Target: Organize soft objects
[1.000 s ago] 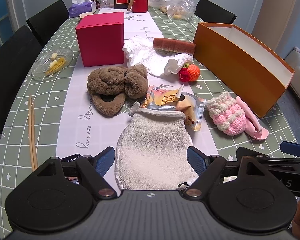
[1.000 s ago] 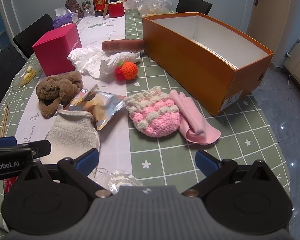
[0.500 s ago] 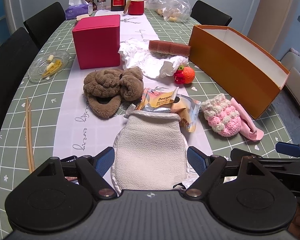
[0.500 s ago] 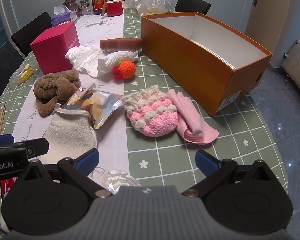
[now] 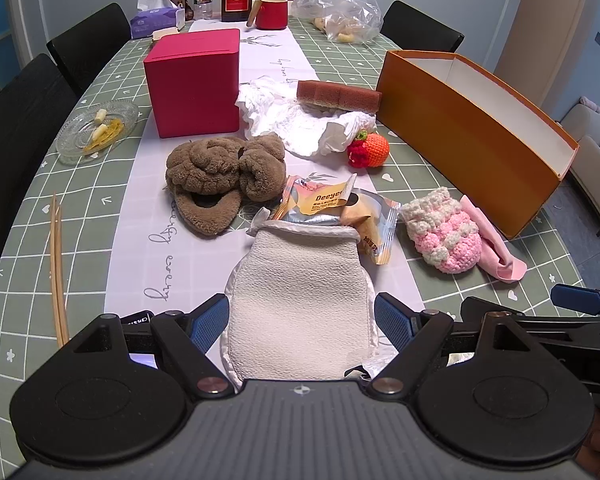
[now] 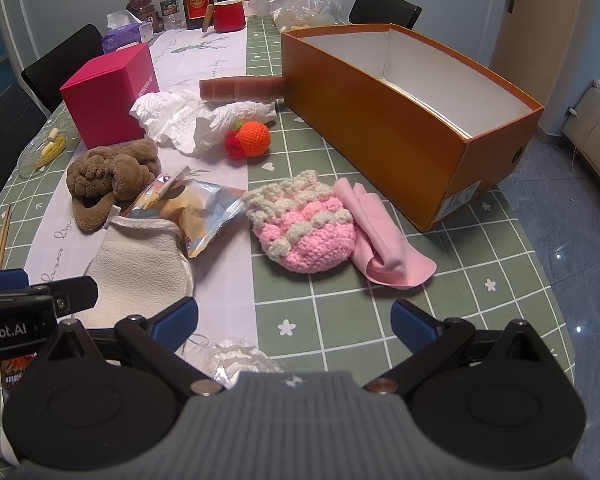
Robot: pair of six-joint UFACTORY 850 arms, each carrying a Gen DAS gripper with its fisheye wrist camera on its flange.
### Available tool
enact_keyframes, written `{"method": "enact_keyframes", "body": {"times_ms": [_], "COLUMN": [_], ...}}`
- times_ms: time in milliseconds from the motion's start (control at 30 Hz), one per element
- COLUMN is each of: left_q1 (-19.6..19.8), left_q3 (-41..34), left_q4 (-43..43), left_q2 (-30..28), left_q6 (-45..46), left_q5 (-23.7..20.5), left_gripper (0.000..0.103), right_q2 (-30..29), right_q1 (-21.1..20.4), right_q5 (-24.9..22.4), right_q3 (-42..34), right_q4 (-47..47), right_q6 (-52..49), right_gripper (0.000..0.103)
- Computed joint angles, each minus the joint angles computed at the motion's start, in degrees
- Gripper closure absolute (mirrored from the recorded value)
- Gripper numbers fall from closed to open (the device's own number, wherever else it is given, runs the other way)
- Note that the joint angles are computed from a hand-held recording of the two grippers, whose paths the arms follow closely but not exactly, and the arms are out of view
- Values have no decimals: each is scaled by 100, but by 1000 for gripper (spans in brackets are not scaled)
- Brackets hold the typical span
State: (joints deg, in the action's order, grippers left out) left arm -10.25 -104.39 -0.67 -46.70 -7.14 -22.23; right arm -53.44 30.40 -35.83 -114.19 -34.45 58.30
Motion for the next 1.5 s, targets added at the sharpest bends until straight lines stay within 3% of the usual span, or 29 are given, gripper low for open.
{"method": "enact_keyframes", "body": {"times_ms": [1100,1300,1500], "left_q1": [3,-3,16], "left_q3": [4,59,191], "left_q4": [-21,-150,-977], "left_q2": [3,40,122], "left_q6": [20,221,1218], "left_q5": [4,64,154], "left_gripper": [7,6,6], "right_q2": [-4,243,505], "right_q1": [-4,-83,-248], "right_q5": [-7,542,1111], "right_q3": [-14,364,774], "right_q4": [40,-396,-1268], "right_q6": [-43,162,943], "right_gripper": [3,3,3]}}
